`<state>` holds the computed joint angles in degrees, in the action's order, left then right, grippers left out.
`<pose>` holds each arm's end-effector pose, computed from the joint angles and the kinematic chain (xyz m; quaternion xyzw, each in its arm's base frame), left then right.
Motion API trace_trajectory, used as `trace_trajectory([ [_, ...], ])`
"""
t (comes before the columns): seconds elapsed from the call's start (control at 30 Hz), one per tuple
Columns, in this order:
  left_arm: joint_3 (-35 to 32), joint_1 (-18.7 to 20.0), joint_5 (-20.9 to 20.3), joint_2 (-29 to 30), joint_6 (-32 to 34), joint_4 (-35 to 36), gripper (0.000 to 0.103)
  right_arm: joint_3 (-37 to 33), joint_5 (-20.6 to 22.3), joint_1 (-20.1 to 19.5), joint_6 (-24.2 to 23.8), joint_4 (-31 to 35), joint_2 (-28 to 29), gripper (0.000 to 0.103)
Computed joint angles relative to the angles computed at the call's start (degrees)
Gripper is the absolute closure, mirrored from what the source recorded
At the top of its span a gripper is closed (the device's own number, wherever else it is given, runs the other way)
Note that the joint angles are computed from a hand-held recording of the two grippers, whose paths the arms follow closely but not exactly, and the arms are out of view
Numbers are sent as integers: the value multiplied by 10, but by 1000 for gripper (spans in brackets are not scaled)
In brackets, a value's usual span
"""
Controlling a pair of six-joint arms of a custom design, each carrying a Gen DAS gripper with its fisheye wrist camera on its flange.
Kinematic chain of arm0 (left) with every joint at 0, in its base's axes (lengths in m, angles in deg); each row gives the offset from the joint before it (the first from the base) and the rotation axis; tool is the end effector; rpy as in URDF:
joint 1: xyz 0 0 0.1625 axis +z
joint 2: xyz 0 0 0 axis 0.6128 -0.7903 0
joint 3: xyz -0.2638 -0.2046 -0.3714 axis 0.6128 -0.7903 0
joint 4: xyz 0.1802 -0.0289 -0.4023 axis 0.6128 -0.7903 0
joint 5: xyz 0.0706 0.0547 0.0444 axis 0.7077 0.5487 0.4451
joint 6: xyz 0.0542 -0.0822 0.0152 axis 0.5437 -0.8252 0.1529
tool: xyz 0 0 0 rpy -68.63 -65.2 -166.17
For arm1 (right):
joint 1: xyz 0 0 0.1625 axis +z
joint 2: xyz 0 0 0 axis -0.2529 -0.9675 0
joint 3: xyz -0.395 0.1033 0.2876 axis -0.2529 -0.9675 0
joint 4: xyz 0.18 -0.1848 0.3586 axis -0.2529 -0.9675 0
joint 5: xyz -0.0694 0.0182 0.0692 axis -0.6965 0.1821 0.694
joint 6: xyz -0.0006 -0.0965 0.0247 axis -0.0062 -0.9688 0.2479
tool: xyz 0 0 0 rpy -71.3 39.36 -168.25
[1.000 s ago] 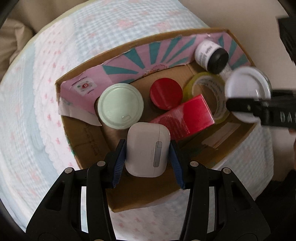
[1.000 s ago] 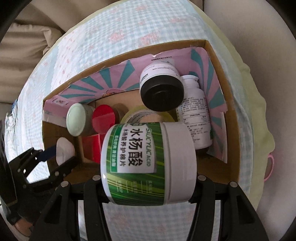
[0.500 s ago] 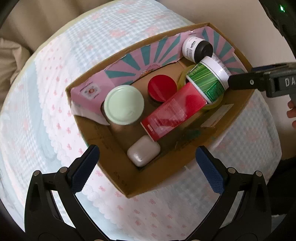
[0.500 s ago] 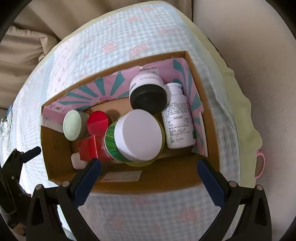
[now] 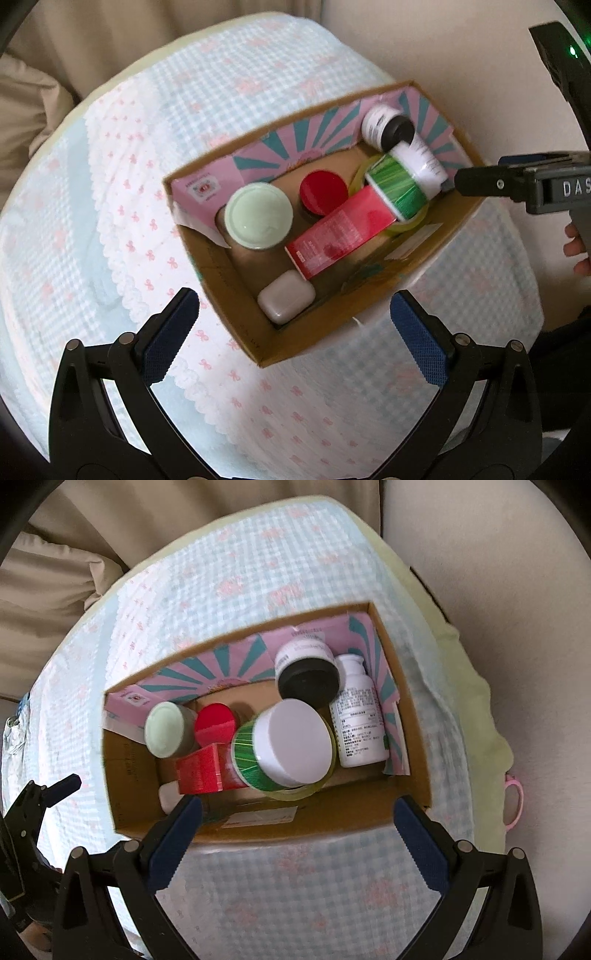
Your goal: Organize rigid objects
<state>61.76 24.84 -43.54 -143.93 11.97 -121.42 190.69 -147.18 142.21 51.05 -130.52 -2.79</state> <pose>-0.0246 -0.4670 0.3961 0.2995 0.9006 -0.0284 0.3138 0.4492 -0.4641 -0.0164 -0.0462 -0.9413 0.1320 0.3072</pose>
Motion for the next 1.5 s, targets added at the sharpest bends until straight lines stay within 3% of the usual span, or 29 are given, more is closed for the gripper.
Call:
trace_trajectory([
  [0.3, -75, -73, 11, -81, -122, 93, 0, -86, -40, 88, -2, 76, -1, 0],
  [0.6, -180, -199, 107, -177, -288, 237, 0, -238, -123, 194, -54, 132, 44, 0],
  [0.73, -220, -280, 169, -215, -385, 360, 0, -278, -154, 227, -50, 151, 58, 0],
  [1.03, -279, -383, 206, -258, -587, 585, 0, -293, -199, 271, -19, 189, 74, 0],
  [1.17, -285, -412, 210, -265, -627, 630, 0, -292, -217, 285, 21, 218, 75, 0],
  [1.5, -299, -469, 221, -273, -698, 714, 0, -287, -236, 298, 66, 243, 67, 0],
])
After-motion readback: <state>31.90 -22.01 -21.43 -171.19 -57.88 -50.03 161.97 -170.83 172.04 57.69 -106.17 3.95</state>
